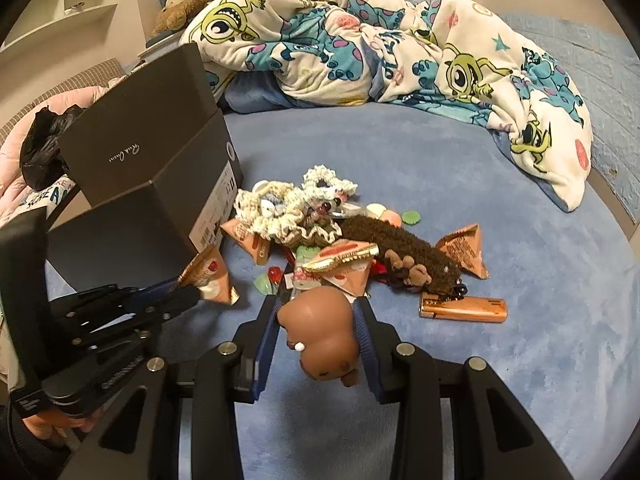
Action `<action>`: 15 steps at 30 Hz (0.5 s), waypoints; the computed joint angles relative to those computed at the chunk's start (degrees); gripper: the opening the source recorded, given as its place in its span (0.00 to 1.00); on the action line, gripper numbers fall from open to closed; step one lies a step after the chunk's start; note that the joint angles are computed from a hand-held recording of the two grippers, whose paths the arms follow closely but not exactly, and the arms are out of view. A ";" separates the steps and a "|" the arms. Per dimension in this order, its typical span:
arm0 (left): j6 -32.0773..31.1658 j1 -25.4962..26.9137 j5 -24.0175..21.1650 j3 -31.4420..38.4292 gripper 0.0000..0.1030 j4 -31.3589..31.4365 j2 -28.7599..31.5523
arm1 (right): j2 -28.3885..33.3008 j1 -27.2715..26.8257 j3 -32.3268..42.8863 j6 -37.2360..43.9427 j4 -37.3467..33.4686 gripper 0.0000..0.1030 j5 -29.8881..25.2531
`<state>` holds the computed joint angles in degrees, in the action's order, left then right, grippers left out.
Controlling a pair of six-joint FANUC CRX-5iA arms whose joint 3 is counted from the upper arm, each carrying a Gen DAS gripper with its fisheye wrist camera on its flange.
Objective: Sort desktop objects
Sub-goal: 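Carry the snack packet and brown pig toy with both tools over the box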
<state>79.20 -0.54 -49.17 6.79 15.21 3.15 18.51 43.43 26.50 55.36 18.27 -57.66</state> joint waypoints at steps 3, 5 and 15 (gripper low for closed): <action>-1.46 0.75 0.03 -0.43 0.14 1.31 -1.12 | 0.55 0.61 1.48 0.24 0.38 0.37 -0.28; -2.00 0.93 -0.16 -0.23 0.13 1.62 -1.60 | 0.99 1.16 2.54 0.38 0.78 0.37 -0.56; -2.95 3.08 0.97 -2.12 0.13 4.49 -5.91 | 2.92 3.09 7.45 0.95 1.83 0.37 -1.83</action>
<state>76.26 2.55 -48.20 4.67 19.70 -2.76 21.43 46.52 33.95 56.32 20.10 -59.49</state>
